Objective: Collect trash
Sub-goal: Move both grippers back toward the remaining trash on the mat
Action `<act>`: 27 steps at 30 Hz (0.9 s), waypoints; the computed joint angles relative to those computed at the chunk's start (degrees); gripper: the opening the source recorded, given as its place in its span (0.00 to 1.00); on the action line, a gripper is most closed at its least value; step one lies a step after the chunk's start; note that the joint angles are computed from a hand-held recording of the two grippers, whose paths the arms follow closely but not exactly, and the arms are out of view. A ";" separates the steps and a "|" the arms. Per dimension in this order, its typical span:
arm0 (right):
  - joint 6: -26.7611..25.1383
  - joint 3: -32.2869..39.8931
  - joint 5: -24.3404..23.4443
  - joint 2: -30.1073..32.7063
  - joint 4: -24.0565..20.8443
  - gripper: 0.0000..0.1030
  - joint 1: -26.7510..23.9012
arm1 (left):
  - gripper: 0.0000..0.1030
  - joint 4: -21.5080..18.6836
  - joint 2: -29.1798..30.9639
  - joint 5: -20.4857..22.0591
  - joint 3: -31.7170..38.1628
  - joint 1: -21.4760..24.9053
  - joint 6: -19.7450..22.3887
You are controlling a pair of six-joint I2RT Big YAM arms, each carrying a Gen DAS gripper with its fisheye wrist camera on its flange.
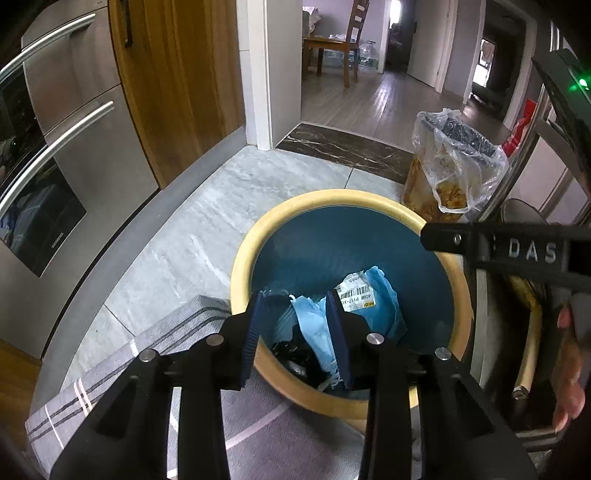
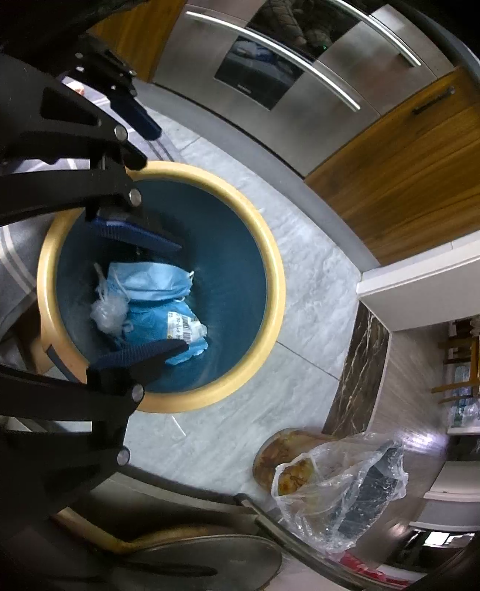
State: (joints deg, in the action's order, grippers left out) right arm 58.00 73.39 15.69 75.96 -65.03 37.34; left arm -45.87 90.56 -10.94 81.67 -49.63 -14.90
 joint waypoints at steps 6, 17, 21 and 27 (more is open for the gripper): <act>-0.99 1.82 1.75 0.38 -0.70 0.70 1.05 | 0.51 -0.03 -4.13 -0.40 -3.09 0.16 -1.08; -1.20 6.10 7.27 0.46 -2.37 0.91 6.61 | 0.92 -2.91 -15.93 -7.02 -10.36 0.81 -5.85; -1.16 7.90 8.92 0.96 -2.95 0.92 9.56 | 0.94 -5.07 -21.41 -7.45 -13.37 1.92 -6.99; -0.03 10.94 12.18 2.73 -5.30 0.92 13.84 | 0.95 -8.56 -28.42 -9.33 -16.50 3.17 -6.66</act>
